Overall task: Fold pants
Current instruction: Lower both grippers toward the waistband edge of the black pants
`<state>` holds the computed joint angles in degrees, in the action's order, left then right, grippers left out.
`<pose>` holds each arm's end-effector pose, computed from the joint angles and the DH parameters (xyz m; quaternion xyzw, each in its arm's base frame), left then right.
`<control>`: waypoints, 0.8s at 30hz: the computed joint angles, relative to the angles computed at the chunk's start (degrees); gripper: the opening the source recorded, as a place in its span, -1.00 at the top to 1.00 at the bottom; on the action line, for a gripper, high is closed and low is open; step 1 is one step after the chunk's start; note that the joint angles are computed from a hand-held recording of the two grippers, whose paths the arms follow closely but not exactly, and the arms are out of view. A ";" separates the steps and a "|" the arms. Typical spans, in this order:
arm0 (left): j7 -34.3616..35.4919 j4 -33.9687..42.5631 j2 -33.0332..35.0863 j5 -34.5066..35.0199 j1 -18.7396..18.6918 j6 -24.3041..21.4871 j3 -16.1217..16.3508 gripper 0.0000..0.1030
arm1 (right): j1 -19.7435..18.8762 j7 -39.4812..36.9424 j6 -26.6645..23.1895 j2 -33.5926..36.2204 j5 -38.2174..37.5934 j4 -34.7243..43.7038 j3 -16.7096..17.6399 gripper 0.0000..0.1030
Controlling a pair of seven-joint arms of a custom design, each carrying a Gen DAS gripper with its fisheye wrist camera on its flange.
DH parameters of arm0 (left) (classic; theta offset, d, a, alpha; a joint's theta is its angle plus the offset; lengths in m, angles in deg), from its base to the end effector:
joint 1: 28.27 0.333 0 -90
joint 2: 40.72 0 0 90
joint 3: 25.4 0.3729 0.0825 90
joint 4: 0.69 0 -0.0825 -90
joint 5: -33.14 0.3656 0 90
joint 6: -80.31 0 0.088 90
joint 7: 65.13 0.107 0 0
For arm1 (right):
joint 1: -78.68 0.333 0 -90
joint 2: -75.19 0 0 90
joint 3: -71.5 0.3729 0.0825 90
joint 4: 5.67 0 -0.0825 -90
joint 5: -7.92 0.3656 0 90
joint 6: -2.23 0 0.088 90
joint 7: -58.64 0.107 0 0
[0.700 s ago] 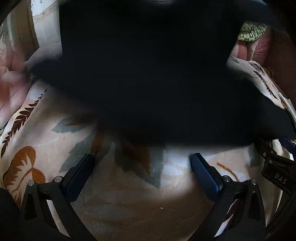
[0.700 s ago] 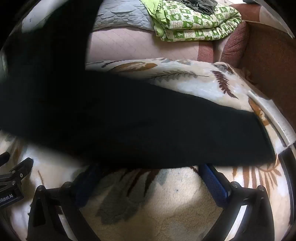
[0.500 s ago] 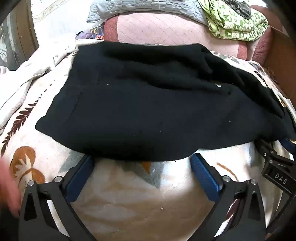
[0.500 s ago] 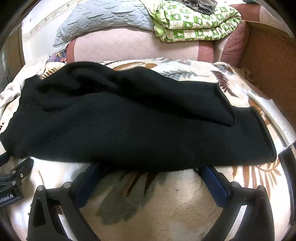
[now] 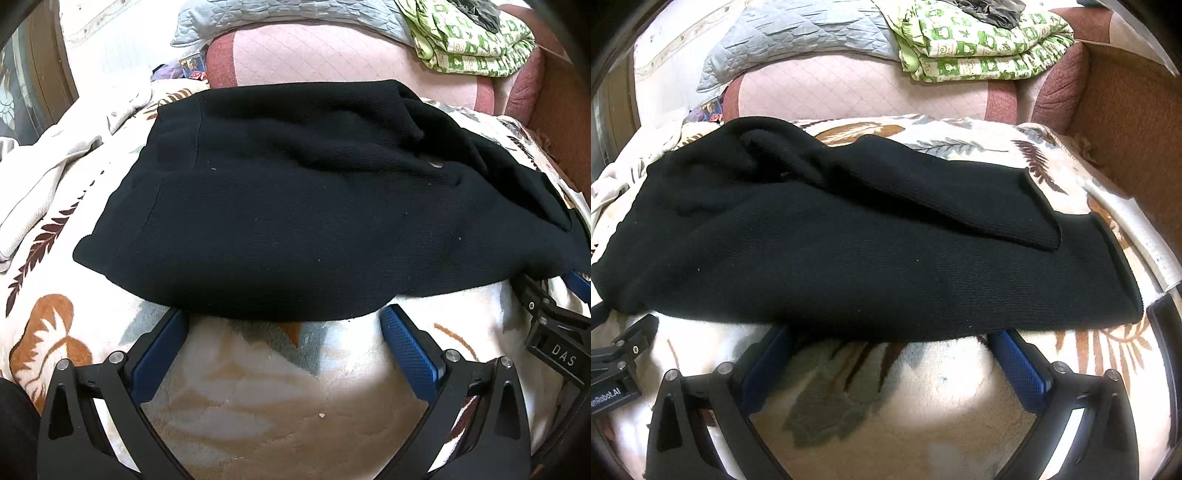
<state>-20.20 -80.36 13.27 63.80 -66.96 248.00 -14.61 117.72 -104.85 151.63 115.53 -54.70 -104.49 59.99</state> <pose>0.6648 -0.4437 0.2498 -0.5532 0.7631 -0.2442 0.2283 0.6038 0.3611 0.2493 -0.5206 0.7724 -0.3093 0.1915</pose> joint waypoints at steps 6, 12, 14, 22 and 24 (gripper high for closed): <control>7.22 -1.46 -2.48 0.12 2.95 -2.99 -4.88 -1.00 | -1.27 -2.80 2.17 -1.04 1.08 -0.87 1.10 -0.99; 7.48 -7.33 -7.16 0.68 2.86 3.12 -3.45 -1.00 | 3.15 1.57 4.77 -4.61 -4.75 -4.20 -2.27 -0.99; 8.19 -7.96 -8.03 -0.36 3.29 4.09 -3.72 -1.00 | 2.52 -0.57 0.87 -5.75 -4.91 -3.92 0.00 -0.99; 11.76 -7.92 -8.91 -5.88 5.47 3.11 -6.40 -1.00 | -1.86 7.64 7.29 -9.34 -10.21 -6.03 3.24 -0.99; 11.66 -8.21 -9.06 -6.26 5.01 3.46 -5.64 -1.00 | -2.01 9.62 8.05 -9.54 -12.05 -6.08 3.30 -0.99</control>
